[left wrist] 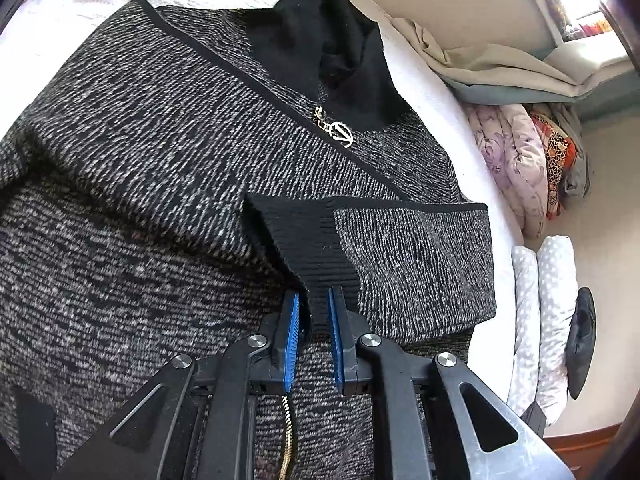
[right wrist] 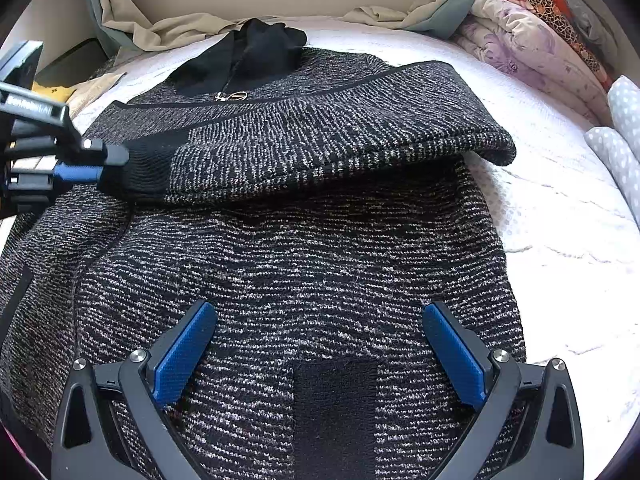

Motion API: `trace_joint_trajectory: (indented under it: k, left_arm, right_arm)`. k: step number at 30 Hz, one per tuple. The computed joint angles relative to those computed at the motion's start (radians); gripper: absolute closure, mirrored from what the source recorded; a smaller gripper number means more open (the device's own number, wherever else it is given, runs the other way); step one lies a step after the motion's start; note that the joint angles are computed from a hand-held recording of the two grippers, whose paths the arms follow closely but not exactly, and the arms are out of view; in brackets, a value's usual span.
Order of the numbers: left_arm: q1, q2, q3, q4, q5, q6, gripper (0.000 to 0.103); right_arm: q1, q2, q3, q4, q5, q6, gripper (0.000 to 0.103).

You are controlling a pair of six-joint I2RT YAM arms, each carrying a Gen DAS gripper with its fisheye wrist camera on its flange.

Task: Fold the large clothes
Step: 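Lift the black cuff with the left gripper, lay it flat, and open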

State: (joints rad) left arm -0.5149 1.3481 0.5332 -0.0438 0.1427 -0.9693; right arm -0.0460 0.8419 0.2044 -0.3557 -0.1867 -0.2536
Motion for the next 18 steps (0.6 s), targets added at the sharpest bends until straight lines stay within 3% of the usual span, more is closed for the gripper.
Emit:
trace_joint_trajectory:
  k: [5,11,18]
  left_arm:
    - [0.025,0.078,0.002,0.114,0.053,-0.051,0.085]
    - [-0.025,0.134,0.148,-0.053,-0.053,0.051,0.092]
    - [0.036,0.058,0.302,-0.261,-0.141,0.212,0.093]
  right_arm:
    - [0.003,0.001,-0.001,0.003,0.000,0.004,0.000]
    - [0.003,-0.006,-0.003,-0.001,0.000,0.005,0.000]
    - [-0.006,-0.009,-0.004,-0.004,-0.010,-0.002,0.000]
